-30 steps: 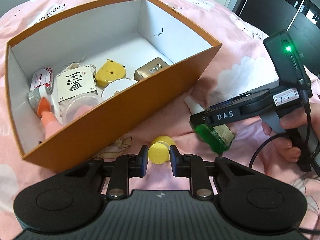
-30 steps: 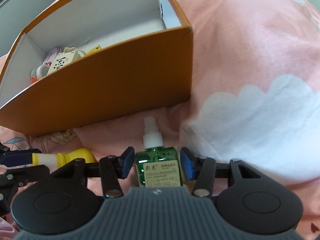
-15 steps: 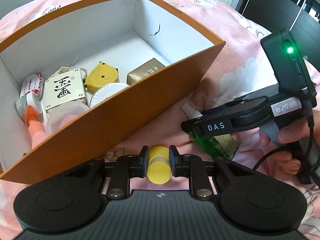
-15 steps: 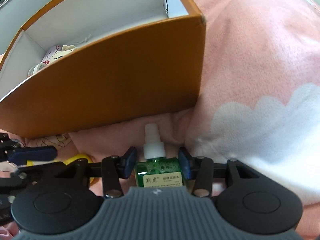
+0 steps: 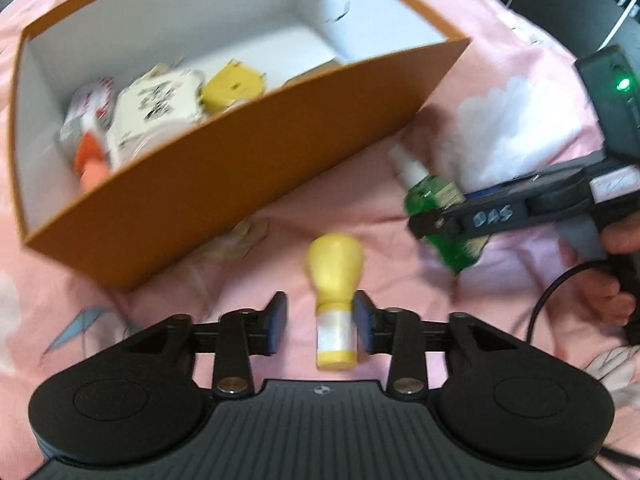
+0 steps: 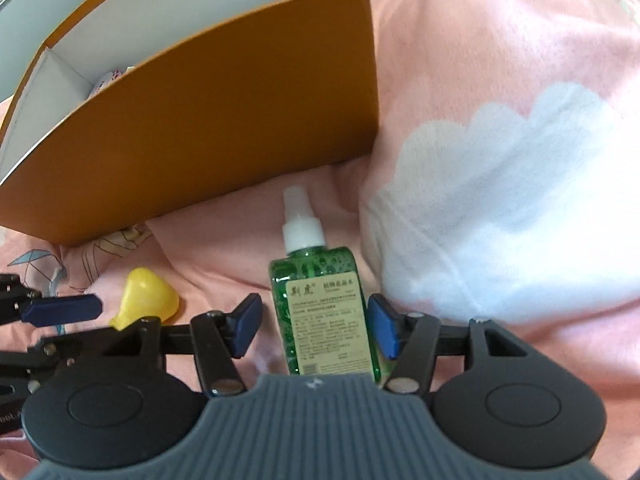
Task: Organize rigid objects
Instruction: 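Grasp the yellow-capped bottle with left tool while right tool grasps the green spray bottle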
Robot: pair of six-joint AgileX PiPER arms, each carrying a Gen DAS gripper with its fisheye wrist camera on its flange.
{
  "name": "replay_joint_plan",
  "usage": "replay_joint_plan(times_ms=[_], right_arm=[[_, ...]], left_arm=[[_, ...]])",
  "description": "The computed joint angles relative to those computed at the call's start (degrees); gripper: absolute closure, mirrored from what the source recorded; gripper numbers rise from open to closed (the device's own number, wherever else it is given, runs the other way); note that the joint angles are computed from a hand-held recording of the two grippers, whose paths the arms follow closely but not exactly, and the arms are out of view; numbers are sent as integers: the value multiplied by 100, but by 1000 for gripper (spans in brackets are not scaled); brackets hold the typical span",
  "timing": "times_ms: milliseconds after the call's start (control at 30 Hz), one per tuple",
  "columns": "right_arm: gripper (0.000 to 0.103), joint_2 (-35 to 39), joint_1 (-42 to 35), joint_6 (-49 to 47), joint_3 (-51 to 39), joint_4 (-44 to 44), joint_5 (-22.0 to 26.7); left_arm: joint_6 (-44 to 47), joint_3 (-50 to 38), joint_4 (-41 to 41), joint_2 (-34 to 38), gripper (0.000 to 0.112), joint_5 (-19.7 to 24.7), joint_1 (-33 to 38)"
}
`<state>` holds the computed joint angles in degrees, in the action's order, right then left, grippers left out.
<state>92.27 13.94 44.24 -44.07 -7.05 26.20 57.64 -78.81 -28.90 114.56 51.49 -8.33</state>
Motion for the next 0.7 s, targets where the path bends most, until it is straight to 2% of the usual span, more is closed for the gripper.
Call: replay_joint_plan(times_ms=[133,200,267,300,333,367,400,533,700], right_arm=[[44,3,-57,-124,24,68,-29],[43,119,47,56,-30,-34,-65],[43,260,121,172,-129,-137,-73],[43,312,160,236,-156,-194,-62],[44,372,224,319,-198,-249,-37],[49,468,275,424,-256,-346,-26],[52,491,320,586,-276,-497,26],[55,429,344,778,-220,-554,-14],[56,36,344,753,-74,-436,26]], left_arm=[[-144,-65,228,123,60,305,5],[-7,61,190,87,59,226,-47],[99,269,96,10,60,-70,-126],[124,341,103,-9,63,-200,-171],[136,379,89,-15,75,-290,-198],[189,410,46,-30,86,-329,-203],[211,448,24,-66,88,-379,-197],[512,715,-299,-376,88,-688,-80],[1070,765,-807,-633,88,-644,152]])
